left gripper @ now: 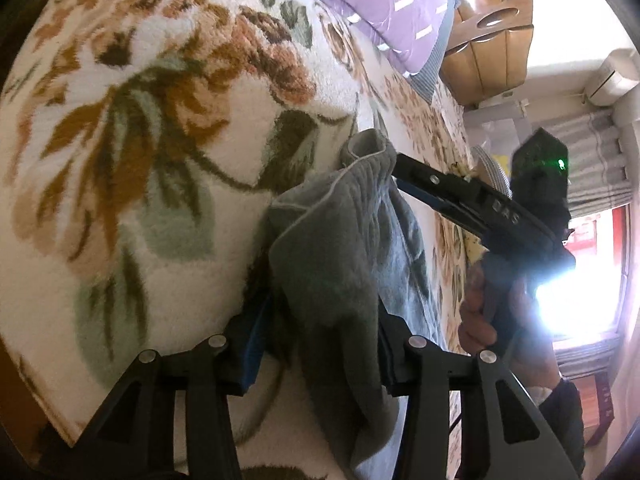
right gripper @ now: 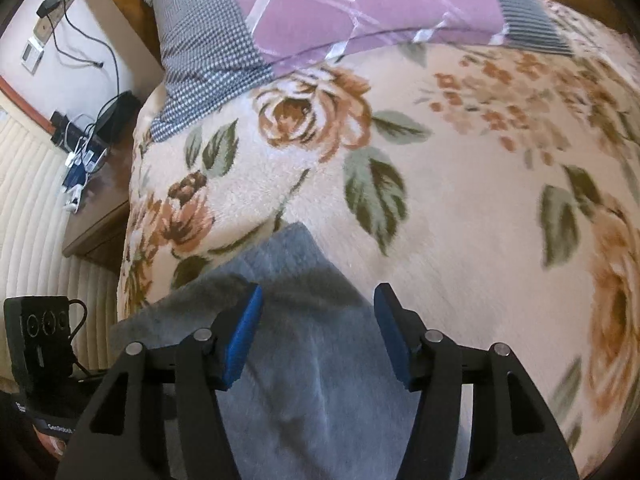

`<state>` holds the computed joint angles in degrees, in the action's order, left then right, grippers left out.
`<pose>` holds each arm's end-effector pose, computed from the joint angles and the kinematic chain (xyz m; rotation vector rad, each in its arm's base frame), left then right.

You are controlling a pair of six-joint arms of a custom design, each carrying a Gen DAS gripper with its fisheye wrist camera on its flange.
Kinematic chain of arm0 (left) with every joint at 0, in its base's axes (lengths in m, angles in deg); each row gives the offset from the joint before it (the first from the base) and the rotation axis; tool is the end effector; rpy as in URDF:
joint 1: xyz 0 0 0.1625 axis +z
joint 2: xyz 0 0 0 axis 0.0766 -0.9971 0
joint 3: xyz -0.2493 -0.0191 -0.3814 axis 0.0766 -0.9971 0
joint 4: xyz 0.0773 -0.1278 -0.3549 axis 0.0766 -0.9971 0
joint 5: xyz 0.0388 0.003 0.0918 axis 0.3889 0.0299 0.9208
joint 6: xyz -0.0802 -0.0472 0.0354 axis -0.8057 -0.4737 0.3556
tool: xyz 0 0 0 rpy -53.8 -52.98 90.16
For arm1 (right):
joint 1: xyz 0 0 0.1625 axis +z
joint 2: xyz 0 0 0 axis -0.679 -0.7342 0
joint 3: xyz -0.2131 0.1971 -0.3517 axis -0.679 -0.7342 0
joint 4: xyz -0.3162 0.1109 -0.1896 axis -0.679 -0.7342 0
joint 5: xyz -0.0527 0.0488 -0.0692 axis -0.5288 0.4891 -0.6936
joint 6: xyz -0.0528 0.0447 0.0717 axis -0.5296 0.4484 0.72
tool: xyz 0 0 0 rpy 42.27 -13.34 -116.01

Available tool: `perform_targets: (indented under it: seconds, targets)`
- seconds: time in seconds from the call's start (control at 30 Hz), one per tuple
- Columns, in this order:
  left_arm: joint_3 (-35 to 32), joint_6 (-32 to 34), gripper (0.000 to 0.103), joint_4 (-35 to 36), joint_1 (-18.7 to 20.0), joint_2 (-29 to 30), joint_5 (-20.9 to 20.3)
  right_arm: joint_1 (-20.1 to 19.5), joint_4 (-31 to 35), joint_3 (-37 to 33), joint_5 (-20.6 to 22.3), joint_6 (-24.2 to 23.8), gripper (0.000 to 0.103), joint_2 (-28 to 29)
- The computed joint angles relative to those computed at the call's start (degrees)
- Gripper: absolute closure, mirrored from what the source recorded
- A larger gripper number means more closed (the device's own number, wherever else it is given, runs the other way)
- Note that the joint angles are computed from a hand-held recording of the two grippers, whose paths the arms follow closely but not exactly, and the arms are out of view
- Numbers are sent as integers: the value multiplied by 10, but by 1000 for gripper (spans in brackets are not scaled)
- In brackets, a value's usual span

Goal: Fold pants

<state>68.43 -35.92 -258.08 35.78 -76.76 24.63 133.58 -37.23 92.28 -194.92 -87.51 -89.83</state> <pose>-0.2699 -0.5005 -0.0710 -1.0433 2.5971 -1.3535 0.1151 -0.7334 0.1390 1.6601 -2.4412 -0.4322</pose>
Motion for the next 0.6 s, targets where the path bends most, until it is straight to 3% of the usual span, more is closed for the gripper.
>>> perform_targets:
  seconds: [0.27,0.33,0.37,0.43,0.6]
  targets:
    - [-17,11,59,10,5,7,21,1,17,-9,-8,15,44,27]
    - [-28,20,64,26,7,8,29,-3,33,-16,0,20,62,27]
    - [-36,32,73,34,9,8,30,-4,49,-21,1,24,79,27]
    - [-40,49,79,24,13,10,24,-4,30,-5,1,8,95,15]
    - [-43,60,89,20,2,8,31,-9,15,10,48,3,96,-22]
